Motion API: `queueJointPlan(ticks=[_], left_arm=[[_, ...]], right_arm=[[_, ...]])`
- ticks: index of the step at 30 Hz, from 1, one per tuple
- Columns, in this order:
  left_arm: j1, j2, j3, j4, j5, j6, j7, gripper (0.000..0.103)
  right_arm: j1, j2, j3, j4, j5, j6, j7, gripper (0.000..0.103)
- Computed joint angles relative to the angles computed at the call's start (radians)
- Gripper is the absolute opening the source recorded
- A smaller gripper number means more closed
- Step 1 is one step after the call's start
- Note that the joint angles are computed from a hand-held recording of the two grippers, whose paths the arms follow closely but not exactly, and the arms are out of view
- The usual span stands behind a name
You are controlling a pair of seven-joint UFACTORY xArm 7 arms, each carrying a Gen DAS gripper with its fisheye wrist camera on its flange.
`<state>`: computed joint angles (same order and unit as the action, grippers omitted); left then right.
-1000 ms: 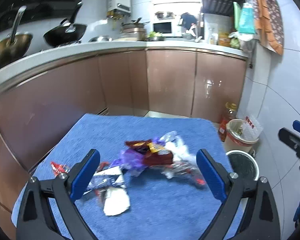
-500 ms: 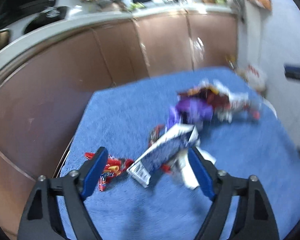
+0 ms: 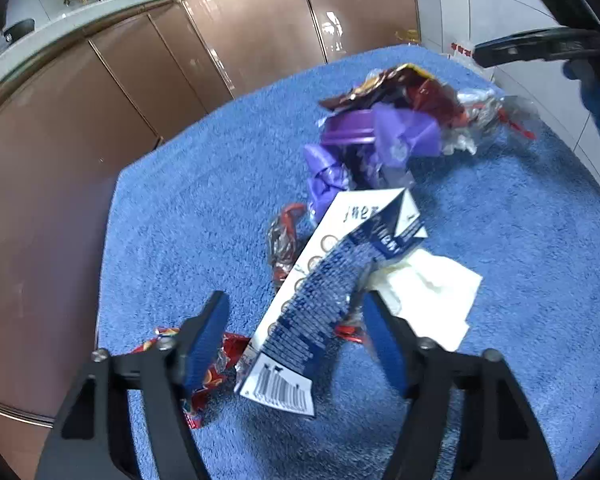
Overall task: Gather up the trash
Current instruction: 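Grasp the blue-and-white milk carton with the left tool while the right tool grasps a clear plastic bag, then lift the milk carton with the left tool while the right tool lifts the plastic bag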
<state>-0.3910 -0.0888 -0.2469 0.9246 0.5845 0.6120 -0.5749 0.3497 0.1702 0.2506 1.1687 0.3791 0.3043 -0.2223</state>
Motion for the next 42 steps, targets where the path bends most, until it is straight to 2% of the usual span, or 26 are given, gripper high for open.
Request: queueJointPlan(ticks=[2, 6, 8, 9, 10, 11, 12, 19, 24, 28, 32, 35, 42], left_arm=[[0.003, 0.012, 0.015, 0.0, -0.058, -0.021, 0.039, 0.052], [0.005, 0.028, 0.014, 0.003, -0.055, -0.023, 0.035, 0.048], [0.002, 0.028, 0.014, 0.005, -0.051, -0.022, 0.024, 0.047], [0.0, 0.027, 0.013, 0.007, -0.045, -0.017, 0.017, 0.046], [-0.001, 0.027, 0.012, 0.008, -0.04, -0.015, 0.012, 0.043], [-0.003, 0.025, 0.011, 0.008, -0.038, -0.013, 0.006, 0.036], [-0.007, 0.016, 0.009, 0.002, -0.052, -0.015, 0.0, 0.033], [0.01, -0.084, -0.011, -0.054, -0.041, -0.042, -0.111, 0.033], [0.025, -0.198, -0.037, -0.113, -0.105, -0.082, -0.156, 0.033], [0.02, -0.266, -0.055, -0.149, -0.192, -0.103, -0.143, 0.033], [0.014, -0.287, -0.107, -0.17, -0.241, -0.055, -0.177, 0.033], [-0.007, -0.284, -0.118, -0.204, -0.283, -0.042, -0.204, 0.033], [-0.05, -0.292, -0.124, -0.288, -0.351, -0.092, -0.277, 0.034]], right_arm=[[-0.005, 0.073, 0.0, 0.073, 0.004, 0.052, 0.005, 0.06], [-0.011, 0.172, 0.014, 0.17, 0.004, 0.112, 0.009, 0.055], [-0.004, 0.197, 0.009, 0.191, -0.017, 0.127, 0.026, 0.046], [-0.007, 0.206, 0.012, 0.198, -0.018, 0.133, 0.025, 0.035], [-0.01, 0.216, 0.016, 0.207, -0.018, 0.143, 0.025, 0.03], [-0.014, 0.222, 0.019, 0.211, -0.015, 0.146, 0.023, 0.03], [-0.021, 0.218, 0.027, 0.206, -0.003, 0.14, 0.016, 0.029], [-0.054, 0.117, 0.061, 0.11, 0.085, 0.059, -0.045, 0.027], [-0.059, 0.001, 0.071, 0.018, 0.206, 0.035, -0.138, 0.027], [-0.028, -0.068, 0.045, -0.032, 0.282, 0.036, -0.187, 0.027], [0.016, -0.133, 0.019, -0.105, 0.349, 0.026, -0.218, 0.027], [0.039, -0.196, -0.013, -0.175, 0.408, 0.04, -0.259, 0.027], [0.091, -0.29, -0.071, -0.287, 0.44, 0.04, -0.263, 0.027]])
